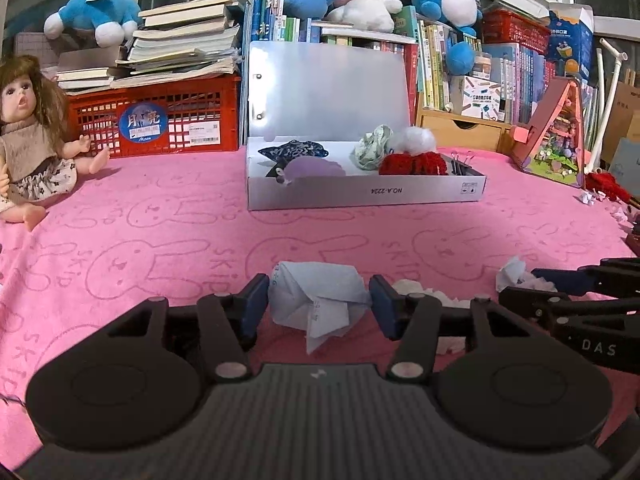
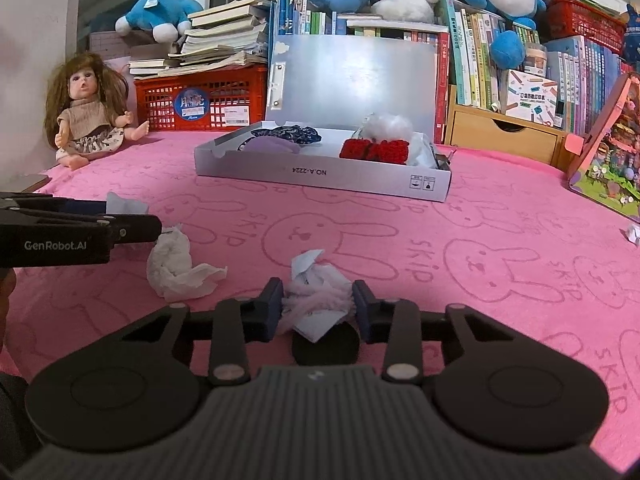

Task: Organize objects
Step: 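Grasp a crumpled white tissue with the right gripper while the left grasps a folded white tissue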

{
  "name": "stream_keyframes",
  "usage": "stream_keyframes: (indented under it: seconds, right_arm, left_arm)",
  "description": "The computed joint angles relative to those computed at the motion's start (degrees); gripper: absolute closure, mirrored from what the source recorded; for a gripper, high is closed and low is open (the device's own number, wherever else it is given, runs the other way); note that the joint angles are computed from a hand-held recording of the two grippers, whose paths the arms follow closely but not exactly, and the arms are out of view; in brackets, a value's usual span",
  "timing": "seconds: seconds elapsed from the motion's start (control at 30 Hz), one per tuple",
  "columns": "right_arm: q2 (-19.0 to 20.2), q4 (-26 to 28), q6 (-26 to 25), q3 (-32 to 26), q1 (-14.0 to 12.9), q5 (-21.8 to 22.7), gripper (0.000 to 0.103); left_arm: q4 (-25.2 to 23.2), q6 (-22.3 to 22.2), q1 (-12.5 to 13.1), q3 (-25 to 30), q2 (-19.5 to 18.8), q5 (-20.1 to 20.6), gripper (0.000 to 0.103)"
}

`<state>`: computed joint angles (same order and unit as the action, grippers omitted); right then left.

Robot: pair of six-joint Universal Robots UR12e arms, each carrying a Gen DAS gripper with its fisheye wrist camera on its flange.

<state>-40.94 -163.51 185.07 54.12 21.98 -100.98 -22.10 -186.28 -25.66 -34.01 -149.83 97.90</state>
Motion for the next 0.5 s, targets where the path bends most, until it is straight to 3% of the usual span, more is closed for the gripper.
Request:
stream_keyframes:
  seconds: [0.5]
  right_arm:
    - [-0.46, 0.15, 4.15, -0.31, -0.33, -0.29, 0.061]
  left_arm:
    - [0.48, 0.26, -0.23, 0.75, 0.05, 1.03, 0.042]
